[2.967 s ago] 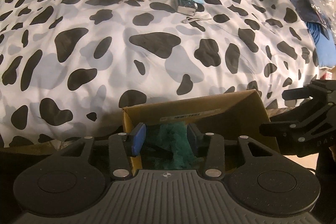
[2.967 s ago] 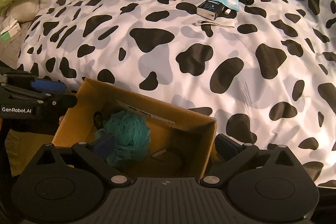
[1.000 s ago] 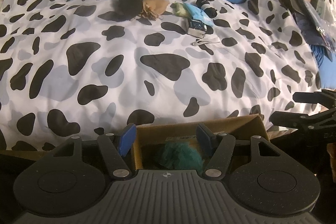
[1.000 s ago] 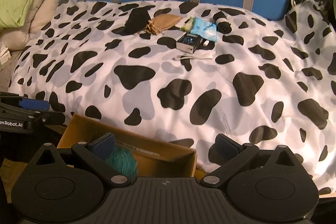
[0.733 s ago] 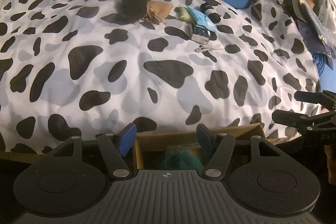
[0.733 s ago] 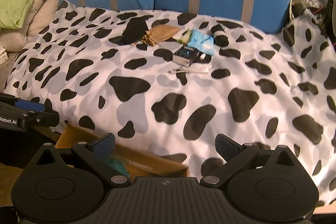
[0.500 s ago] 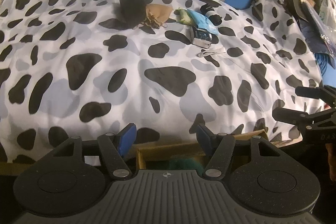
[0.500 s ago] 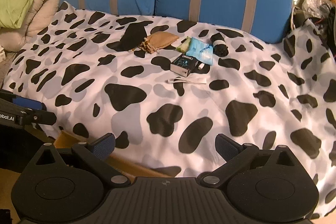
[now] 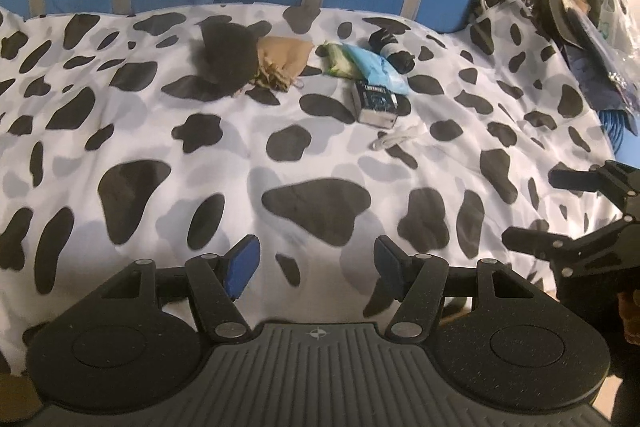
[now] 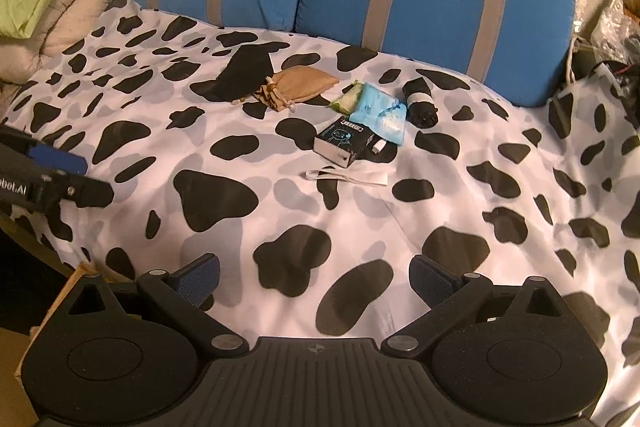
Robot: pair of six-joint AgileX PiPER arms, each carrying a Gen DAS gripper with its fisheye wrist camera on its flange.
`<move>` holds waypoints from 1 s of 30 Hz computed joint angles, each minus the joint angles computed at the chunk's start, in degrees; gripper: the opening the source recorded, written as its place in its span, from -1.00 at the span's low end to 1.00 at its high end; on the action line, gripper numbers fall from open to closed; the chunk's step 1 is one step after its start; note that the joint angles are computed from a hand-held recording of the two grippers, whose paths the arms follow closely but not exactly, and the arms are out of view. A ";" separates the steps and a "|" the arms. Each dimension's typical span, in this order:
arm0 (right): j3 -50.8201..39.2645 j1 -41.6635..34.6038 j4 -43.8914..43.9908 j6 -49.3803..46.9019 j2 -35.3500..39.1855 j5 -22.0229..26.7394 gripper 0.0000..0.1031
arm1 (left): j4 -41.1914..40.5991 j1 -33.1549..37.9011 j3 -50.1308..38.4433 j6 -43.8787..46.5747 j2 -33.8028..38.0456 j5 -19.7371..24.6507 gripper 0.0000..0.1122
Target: Organize soft objects
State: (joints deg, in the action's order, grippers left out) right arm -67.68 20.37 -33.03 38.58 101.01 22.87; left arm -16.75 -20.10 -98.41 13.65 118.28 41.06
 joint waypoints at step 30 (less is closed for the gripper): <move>-25.15 -3.10 -21.30 -7.70 27.03 2.85 0.33 | 1.51 1.84 -37.26 -2.61 21.63 14.67 0.11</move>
